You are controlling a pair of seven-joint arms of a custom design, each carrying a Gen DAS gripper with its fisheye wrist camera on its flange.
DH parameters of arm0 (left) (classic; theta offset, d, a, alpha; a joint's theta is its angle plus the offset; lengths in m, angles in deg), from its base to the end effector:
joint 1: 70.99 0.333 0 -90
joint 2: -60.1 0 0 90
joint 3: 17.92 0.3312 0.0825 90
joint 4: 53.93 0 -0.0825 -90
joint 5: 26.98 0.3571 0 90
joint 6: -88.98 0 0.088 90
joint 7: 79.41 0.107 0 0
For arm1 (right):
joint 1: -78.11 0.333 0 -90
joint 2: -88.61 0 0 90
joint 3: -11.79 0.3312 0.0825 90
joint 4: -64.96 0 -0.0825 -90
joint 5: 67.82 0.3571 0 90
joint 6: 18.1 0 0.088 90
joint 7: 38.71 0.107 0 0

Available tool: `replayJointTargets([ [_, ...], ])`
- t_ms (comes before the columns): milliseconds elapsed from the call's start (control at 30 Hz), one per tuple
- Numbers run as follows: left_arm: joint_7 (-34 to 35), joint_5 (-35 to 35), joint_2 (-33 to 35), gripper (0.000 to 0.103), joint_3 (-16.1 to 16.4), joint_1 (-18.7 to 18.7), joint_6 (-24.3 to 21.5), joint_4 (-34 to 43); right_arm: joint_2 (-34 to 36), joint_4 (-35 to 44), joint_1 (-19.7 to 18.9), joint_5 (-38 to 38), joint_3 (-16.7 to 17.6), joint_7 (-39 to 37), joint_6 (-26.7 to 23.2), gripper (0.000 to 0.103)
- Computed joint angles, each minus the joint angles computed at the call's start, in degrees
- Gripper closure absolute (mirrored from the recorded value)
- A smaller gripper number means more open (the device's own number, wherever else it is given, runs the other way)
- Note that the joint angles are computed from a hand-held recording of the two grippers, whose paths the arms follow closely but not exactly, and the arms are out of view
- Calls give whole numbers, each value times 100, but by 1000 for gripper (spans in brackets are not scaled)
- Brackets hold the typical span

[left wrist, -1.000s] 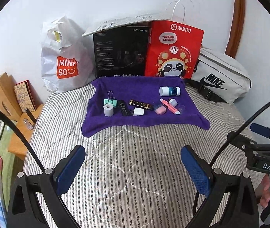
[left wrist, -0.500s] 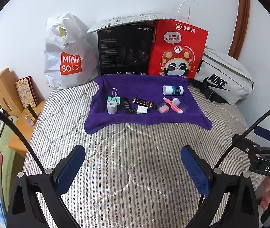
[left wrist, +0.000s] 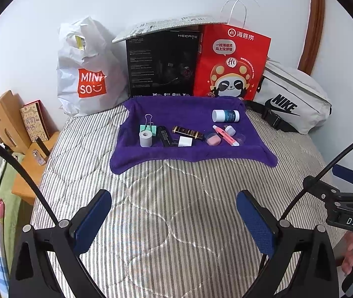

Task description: Organize rigid objects

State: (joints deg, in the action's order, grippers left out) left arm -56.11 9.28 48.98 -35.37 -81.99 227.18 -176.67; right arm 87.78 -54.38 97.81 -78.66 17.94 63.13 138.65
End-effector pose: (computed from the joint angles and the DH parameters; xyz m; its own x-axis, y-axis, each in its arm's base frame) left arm 0.4437 -0.2484 0.5591 0.2631 -0.9645 0.0222 -0.7242 -0.2127 -0.6559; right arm 0.5060 0.2536 0.5372 0.3700 -0.9282 0.0393 -0.7152 -0.3116 -0.6256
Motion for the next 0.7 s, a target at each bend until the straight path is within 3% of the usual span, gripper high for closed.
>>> replayJointTargets([
  [700,85,-17,62,1,5,-34,-90,51,-19,-26,-14,-41,-7,24,-12,0],
])
